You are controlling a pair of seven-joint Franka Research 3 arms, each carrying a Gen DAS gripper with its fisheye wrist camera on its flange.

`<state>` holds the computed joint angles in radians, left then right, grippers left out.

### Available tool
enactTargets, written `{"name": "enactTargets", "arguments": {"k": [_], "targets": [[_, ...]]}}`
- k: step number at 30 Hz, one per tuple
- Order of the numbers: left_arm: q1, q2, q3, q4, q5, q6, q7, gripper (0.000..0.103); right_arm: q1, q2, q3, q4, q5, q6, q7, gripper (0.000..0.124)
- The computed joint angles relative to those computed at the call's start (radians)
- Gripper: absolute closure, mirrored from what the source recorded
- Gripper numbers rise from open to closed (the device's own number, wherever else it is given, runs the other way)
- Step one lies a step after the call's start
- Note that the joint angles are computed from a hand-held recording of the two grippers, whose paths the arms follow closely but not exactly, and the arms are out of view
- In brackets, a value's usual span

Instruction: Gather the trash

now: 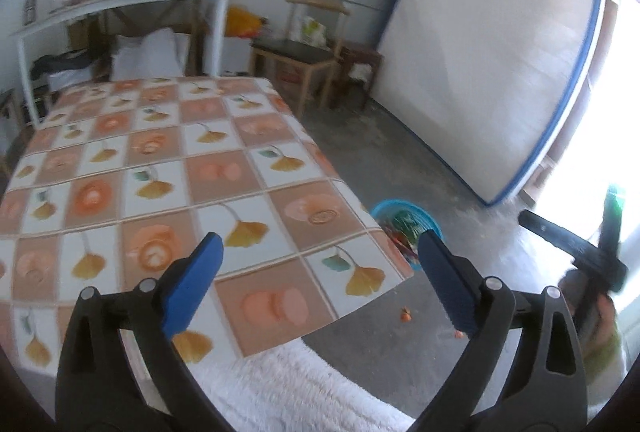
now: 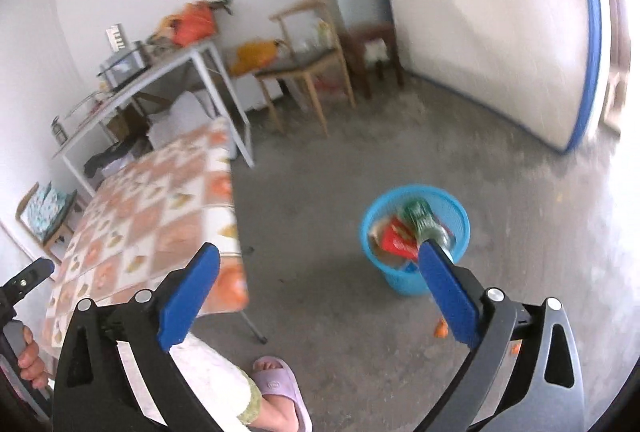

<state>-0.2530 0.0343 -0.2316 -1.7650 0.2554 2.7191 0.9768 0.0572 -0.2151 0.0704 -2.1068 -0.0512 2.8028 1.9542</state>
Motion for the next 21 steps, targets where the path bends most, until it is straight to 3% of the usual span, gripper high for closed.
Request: {"name": "enactTargets", "arguments": {"k": [3,6,8,10,13,18,21], "targets": [[-0.001,-0.049,0.004,-0.024,0.180,-0.048,-0.185,0.009,-0.041,-0.023,0.082,0.024,-0.177,0.005,0.116,0.027],[-0.002,-0.072,-0.020,-0.001,0.412,-0.195,-0.358,0.009,-0.093,-0.043,0.169,0.037,-0.364,0.033,0.250,0.027],[-0.008,-0.077,-0.034,0.018,0.491,-0.291,-0.407,0.009,-0.109,-0.053,0.206,0.045,-0.468,0.035,0.328,0.027],[-0.013,-0.078,-0.033,0.032,0.459,-0.342,-0.391,0.009,-0.115,-0.059,0.235,0.051,-0.551,0.025,0.393,0.027],[-0.018,-0.077,-0.032,0.043,0.399,-0.404,-0.367,0.009,-0.065,-0.049,0.238,0.066,-0.576,-0.052,0.411,0.027],[-0.025,-0.089,-0.033,-0.006,0.322,-0.410,-0.374,0.009,0.047,-0.022,0.181,0.075,-0.479,-0.196,0.374,0.027],[-0.035,-0.079,-0.041,-0.011,0.310,-0.429,-0.361,0.009,0.074,-0.021,0.172,0.068,-0.513,-0.248,0.404,0.027]]}}
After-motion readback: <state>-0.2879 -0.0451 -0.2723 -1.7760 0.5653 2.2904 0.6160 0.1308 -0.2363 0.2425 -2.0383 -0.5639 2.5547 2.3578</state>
